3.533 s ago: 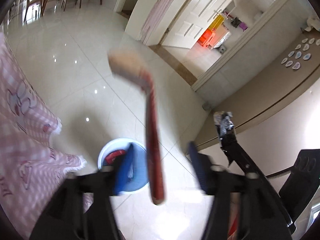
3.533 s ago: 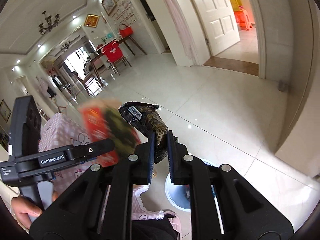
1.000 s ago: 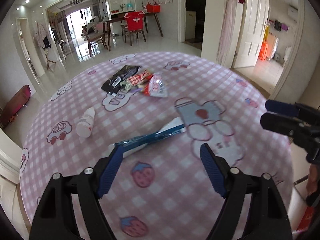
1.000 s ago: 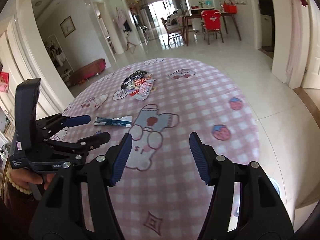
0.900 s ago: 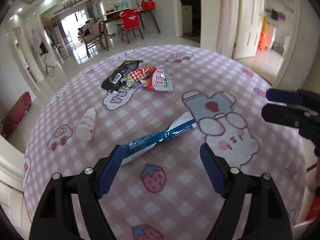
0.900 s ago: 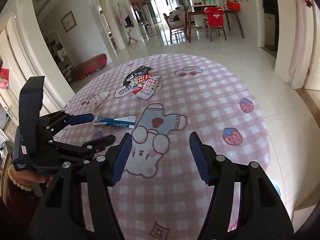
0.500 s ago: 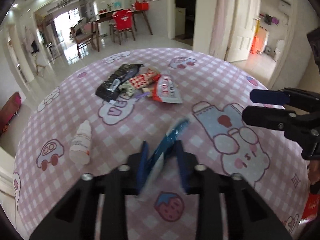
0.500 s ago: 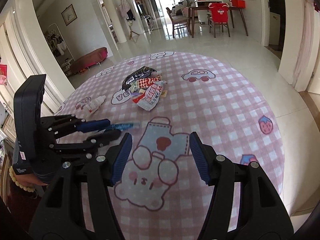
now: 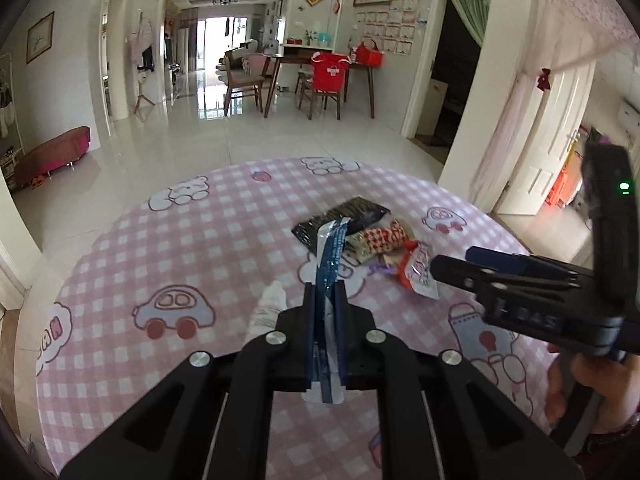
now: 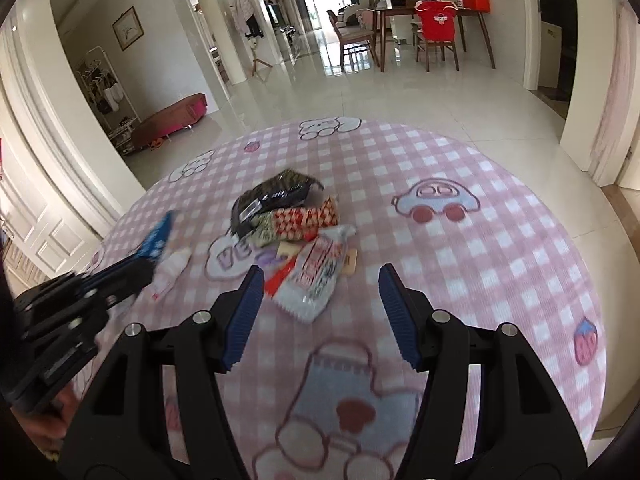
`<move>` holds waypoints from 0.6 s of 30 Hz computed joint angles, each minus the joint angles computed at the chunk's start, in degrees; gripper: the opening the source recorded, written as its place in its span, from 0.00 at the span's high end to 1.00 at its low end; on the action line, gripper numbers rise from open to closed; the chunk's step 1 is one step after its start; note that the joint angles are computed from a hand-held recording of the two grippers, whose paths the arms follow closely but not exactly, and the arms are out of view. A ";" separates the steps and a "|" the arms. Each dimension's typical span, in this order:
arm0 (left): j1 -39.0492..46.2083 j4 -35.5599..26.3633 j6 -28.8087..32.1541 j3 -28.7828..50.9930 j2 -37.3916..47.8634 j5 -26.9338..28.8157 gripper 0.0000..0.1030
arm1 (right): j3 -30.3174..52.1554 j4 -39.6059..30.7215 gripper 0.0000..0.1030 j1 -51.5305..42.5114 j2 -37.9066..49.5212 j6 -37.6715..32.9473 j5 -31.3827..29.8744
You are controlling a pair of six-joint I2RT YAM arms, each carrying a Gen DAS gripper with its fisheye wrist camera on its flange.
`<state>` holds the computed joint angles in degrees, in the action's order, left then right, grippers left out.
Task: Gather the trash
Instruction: 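Grasp the blue-white toothpaste tube with the left gripper while the right grasps the white wrapper, then carry the tube and wrapper over the blue bin and open both grippers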
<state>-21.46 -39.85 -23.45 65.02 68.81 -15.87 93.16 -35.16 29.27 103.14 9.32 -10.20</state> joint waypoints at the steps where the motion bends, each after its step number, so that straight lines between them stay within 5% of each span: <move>1: 0.42 -0.16 -0.18 0.30 0.08 0.14 0.92 | 2.00 -0.41 0.43 0.05 1.85 0.58 0.39; 4: 1.54 -0.56 0.24 1.16 0.81 0.41 0.92 | 6.10 -1.61 0.45 0.35 5.71 1.84 0.98; 6: 2.34 -0.29 0.28 1.63 1.86 1.15 0.92 | 7.88 -2.41 0.73 0.56 7.33 1.27 0.94; 18: -2.79 -2.47 -3.03 4.29 1.59 -1.05 0.92 | -4.40 4.08 0.78 -3.17 -6.23 -0.41 -3.84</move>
